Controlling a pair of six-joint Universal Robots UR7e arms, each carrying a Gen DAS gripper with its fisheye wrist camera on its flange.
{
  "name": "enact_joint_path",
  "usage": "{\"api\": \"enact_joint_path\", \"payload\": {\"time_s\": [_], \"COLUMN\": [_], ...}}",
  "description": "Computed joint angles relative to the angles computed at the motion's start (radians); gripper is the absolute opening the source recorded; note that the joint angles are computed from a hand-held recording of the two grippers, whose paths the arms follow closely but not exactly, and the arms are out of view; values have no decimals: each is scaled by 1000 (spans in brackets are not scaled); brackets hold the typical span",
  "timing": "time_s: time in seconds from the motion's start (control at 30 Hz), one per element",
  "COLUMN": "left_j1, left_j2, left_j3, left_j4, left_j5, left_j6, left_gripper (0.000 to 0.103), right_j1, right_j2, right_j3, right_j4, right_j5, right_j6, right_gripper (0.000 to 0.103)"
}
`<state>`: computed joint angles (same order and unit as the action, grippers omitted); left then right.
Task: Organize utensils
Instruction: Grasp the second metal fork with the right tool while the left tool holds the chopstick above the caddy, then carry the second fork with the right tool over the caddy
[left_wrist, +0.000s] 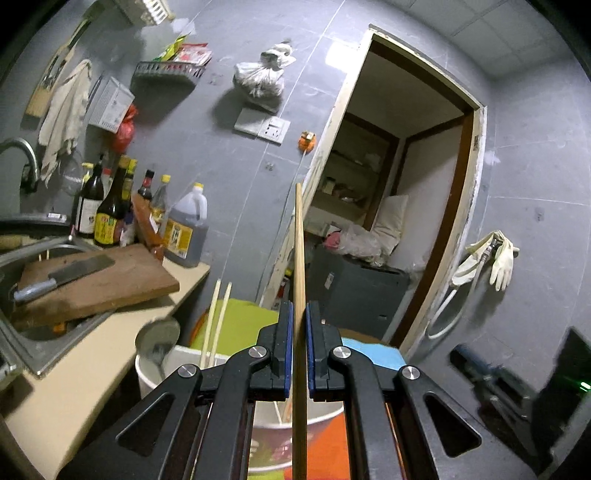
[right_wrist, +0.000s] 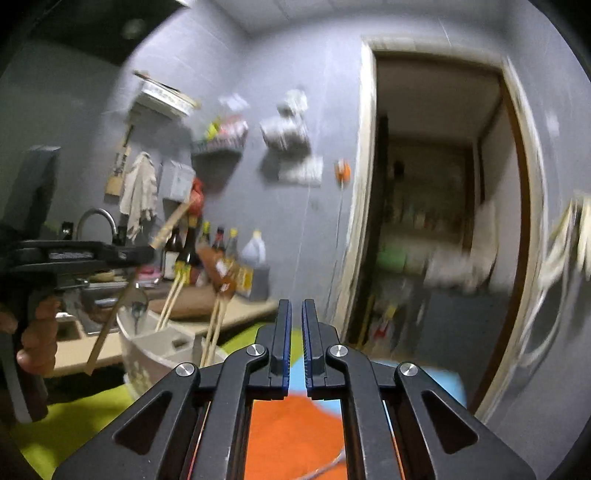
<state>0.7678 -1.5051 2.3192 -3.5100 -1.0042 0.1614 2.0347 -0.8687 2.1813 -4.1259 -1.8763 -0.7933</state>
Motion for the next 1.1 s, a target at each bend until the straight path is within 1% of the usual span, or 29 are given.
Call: {"api": "enact_joint_path", "payload": {"time_s": [0.03, 0.07, 0.1, 0.13, 0.23, 0.3, 0.37, 0.4, 0.43, 0.53, 0.63, 0.67, 0.7, 0.8, 0.83, 0.87, 0.9, 1.0, 1.03, 1.07, 1.1], "left_j1": [1, 3, 2, -2, -11, -15, -13, -11, -8, -3, 1, 1, 1, -1, -1, -2, -1, -5, -5, -5, -5], "left_j2": [-4, -10, -11, -11, -6, 1, 7, 11, 14, 21, 23, 25, 28, 33, 36, 37, 37, 38, 38, 37, 35], "left_j3": [11, 24, 32, 42, 66, 77, 82, 83, 82, 80, 79, 80, 81, 83, 83, 82, 82, 84, 84, 85, 85], "left_j4": [-1, -1, -1, -4, -14, -22, -24, -25, -21, -10, 4, 3, -1, -6, -8, -8, -7, -10, -13, -17, -17], "left_j5": [-5, -14, -15, -13, -18, -24, -36, -44, -47, -52, -60, -60, -59, -58, -59, -58, -59, -55, -57, -58, -59], "left_j6": [-10, -23, -30, -36, -52, -55, -64, -70, -75, -81, -85, -84, -80, -75, -74, -75, -73, -73, -73, -72, -70], "left_gripper": [4, 4, 4, 4, 4, 4, 4, 4, 4, 4, 4, 4, 4, 4, 4, 4, 4, 4, 4, 4, 4], "right_j1": [-9, -22, -45, -64, -108, -142, -169, -177, -186, -211, -234, -242, -250, -252, -253, -255, -260, -269, -274, -276, -266], "right_j2": [-15, -35, -66, -86, -113, -131, -136, -136, -131, -125, -111, -113, -109, -101, -100, -97, -97, -95, -100, -104, -109], "right_j3": [3, 8, 17, 22, 12, -2, -24, -28, -43, -72, -107, -117, -128, -159, -163, -161, -158, -137, -125, -113, -89], "right_j4": [50, 107, 194, 255, 408, 529, 626, 647, 684, 763, 827, 857, 863, 895, 894, 883, 880, 821, 795, 763, 691], "right_j5": [-25, -47, -65, -79, -153, -171, -192, -194, -211, -213, -203, -186, -172, -166, -163, -153, -129, -90, -61, -41, -26], "right_j6": [42, 88, 157, 205, 320, 401, 471, 486, 508, 550, 580, 597, 608, 621, 623, 619, 617, 604, 602, 597, 572], "right_gripper": [10, 21, 28, 34, 34, 34, 34, 34, 34, 34, 36, 36, 36, 36, 27, 11, 10, 8, 7, 6, 6]}}
